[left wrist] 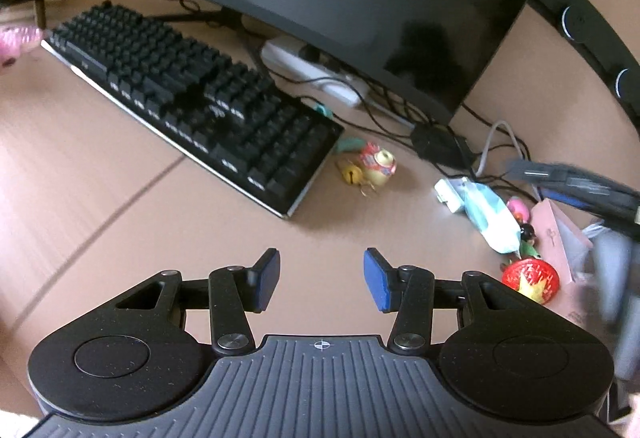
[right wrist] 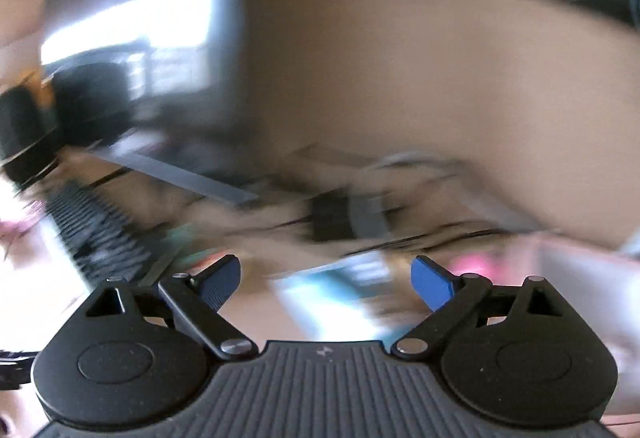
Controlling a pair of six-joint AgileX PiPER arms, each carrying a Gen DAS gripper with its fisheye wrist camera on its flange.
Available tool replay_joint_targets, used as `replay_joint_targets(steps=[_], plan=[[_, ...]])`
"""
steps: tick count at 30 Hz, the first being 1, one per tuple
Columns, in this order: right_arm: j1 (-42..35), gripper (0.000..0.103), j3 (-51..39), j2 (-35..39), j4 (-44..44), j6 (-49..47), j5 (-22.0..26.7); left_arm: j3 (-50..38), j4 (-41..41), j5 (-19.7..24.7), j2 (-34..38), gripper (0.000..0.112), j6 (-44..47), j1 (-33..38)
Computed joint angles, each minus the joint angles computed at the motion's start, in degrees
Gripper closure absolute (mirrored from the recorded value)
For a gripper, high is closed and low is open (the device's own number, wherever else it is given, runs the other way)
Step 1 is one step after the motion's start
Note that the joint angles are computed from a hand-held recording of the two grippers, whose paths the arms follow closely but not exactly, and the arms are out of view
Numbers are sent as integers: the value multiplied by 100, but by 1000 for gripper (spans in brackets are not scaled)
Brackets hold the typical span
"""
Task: Organize objects
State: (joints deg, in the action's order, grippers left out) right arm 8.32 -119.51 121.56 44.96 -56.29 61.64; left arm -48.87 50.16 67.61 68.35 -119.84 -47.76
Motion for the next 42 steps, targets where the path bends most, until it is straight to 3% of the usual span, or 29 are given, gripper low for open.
replay_joint_targets(steps=[3,4,8,12,15,19,25,30,32,34,36,38,42], plan=[[766,13,682,-91,-74,3,-666,334,-57,-106,-484,62,98,-37],[953,18,687,-21,-93,122,-812,466,-66,-179,-666,62,127,-44],[1559,55,-322,934,-834,1355,-1320,774,-123,-89,-1043,62,172,-129],[1893,56,-1065,1587,-1252,1813,-1726,1004,-231,-197,-1386,64,284,-10],[2003,56,-1206,1795,-1291,1371,-1788,1078,-368,-371,-1480,65,684,341],[1889,56,-169,1360,-979,440,-2353,1208,-374,-752,-1563,65,881,705],[1134,59,1888,222,-179,-698,-2722,1183,-587,-2238,-1132,65,1675,1665],[106,54,2736,-884,420,-613,-1809,733,-647,-3052,-241,65,2574,1848],[-339,35,3196,-1411,731,-882,-1665,411,-741,-3365,225,65,3089,1866],[-758,26,3474,-1808,794,-1021,-1512,85,-812,-3689,644,65,3586,1914],[-1102,25,3578,-2053,667,-1078,-1390,-458,-641,-3737,1223,65,4156,1861],[-1418,23,3768,-2247,569,-1284,-1394,-1100,-497,-3454,1830,65,4843,1777],[-1919,23,3996,-2435,278,-1324,-1406,-2168,-1233,-3159,2736,65,6284,2005]])
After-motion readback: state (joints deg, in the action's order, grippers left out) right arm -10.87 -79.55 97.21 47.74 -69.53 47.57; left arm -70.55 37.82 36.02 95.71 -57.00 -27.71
